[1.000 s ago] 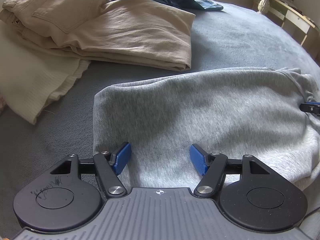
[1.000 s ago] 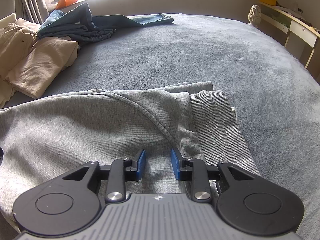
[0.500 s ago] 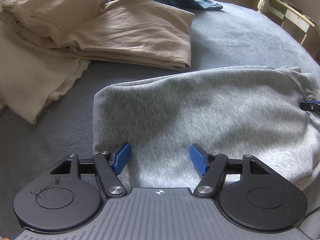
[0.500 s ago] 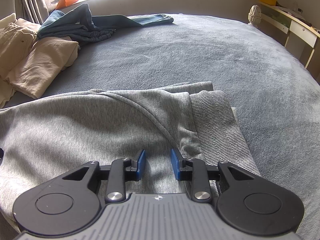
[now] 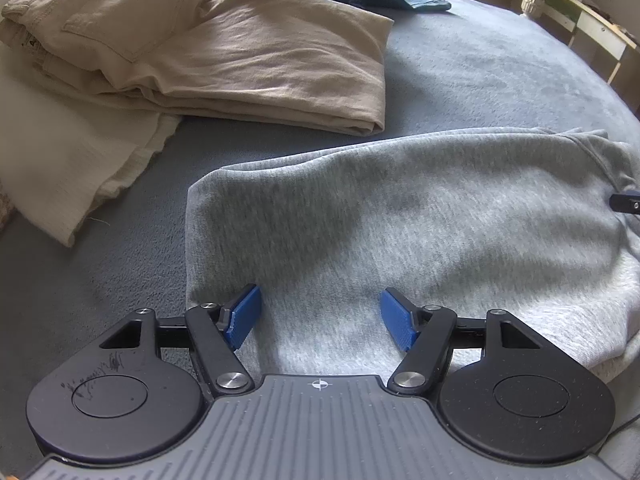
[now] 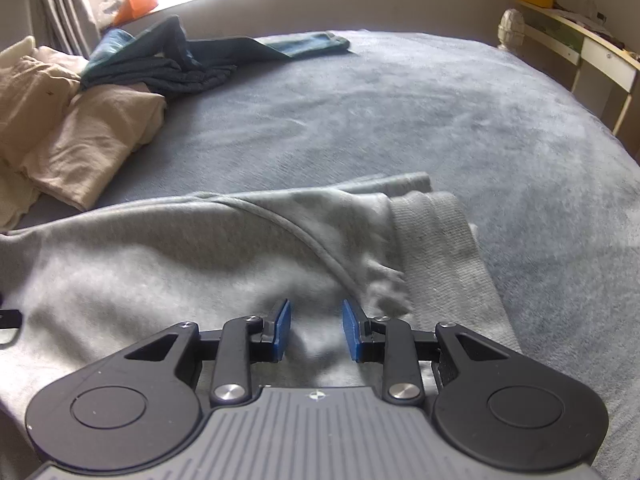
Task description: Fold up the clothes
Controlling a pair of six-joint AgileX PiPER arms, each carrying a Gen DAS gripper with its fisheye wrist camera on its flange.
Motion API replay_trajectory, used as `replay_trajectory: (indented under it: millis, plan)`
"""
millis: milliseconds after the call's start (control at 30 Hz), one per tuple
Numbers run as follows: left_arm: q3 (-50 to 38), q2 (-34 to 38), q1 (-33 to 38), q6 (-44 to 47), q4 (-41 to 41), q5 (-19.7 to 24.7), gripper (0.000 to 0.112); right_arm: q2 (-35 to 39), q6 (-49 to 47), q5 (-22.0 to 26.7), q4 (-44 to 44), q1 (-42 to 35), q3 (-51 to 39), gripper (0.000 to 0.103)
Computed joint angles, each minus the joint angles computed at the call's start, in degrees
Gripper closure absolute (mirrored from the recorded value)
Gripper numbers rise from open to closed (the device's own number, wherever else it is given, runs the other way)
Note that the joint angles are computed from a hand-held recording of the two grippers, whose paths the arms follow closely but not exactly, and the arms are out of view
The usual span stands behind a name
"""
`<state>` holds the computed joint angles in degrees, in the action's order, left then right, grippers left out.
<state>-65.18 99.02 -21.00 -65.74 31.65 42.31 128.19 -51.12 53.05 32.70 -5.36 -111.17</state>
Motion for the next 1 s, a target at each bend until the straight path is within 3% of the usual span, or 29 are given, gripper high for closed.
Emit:
replay_trajectory:
  millis: [200,367,733,900,1000]
  plan:
    - [-1.0,0.5,0.2,1.3,-1.0,1.0,0.045,-4.2,-7.6,7.3,7.4,1.7,2.8,0.072]
    - [-1.1,0.6,0.3,1.8,-1.4,1.1,0.044,-4.6,-8.7,11.8,8.0,3.4,3.1,0.072]
    - [-1.0,0.8,0.1,1.7,-1.3,1.2,0.043,-4.7,-8.0,8.0,1.1,5.3,7.8,0.072]
    - [-1.2,1.0,-0.2,1.5,-1.1,1.5,0.043,-5.7,-9.4,7.0,1.3,5.5,9.1,0.072]
    - [-1.1,1.0,-0.2,1.5,-1.0,1.4,0.043,-6.6,-12.5,9.1,5.2,4.7,9.5,0.072]
